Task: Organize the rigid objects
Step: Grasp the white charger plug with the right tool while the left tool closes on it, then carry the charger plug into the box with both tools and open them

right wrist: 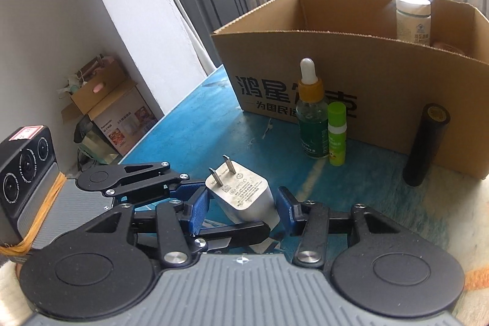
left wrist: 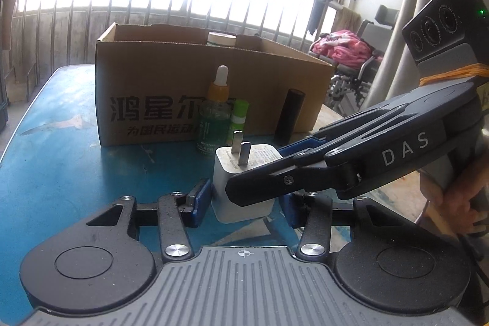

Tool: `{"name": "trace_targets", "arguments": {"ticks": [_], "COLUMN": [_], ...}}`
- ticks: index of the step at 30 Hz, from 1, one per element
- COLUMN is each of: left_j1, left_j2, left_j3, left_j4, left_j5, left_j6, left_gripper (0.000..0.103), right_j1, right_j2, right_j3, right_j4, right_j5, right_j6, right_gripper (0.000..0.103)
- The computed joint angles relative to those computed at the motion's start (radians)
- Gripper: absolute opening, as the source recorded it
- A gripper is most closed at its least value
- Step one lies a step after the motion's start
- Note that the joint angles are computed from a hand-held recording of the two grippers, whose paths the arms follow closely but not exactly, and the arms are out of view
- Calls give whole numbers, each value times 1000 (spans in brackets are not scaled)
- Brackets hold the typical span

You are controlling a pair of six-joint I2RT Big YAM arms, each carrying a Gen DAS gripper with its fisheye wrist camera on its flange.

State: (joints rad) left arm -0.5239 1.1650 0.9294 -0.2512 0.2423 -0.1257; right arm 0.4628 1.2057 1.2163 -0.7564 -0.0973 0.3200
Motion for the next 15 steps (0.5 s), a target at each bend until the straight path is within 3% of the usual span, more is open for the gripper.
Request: {"name": "trace_targets", "arguments": {"ticks": [6,12,15], "left_j1": [4,53,76], "left_j2": [-38,-7,50], "left_j3": [37,125,218], "left_j4": [-26,-24,-62], "left_j5": [-27,29,60], "left_j6": [43,94,193], "left_gripper": [47,47,47], "right_j1": [49,26,25], "right_j2": [-9,21,68], "right_j3": [61,163,236], "right_j4": [-23,-33,-42], "right_j5": [65,46,73], "right_j6": [-67,-120,-157], "right_gripper": [51,51,51]}}
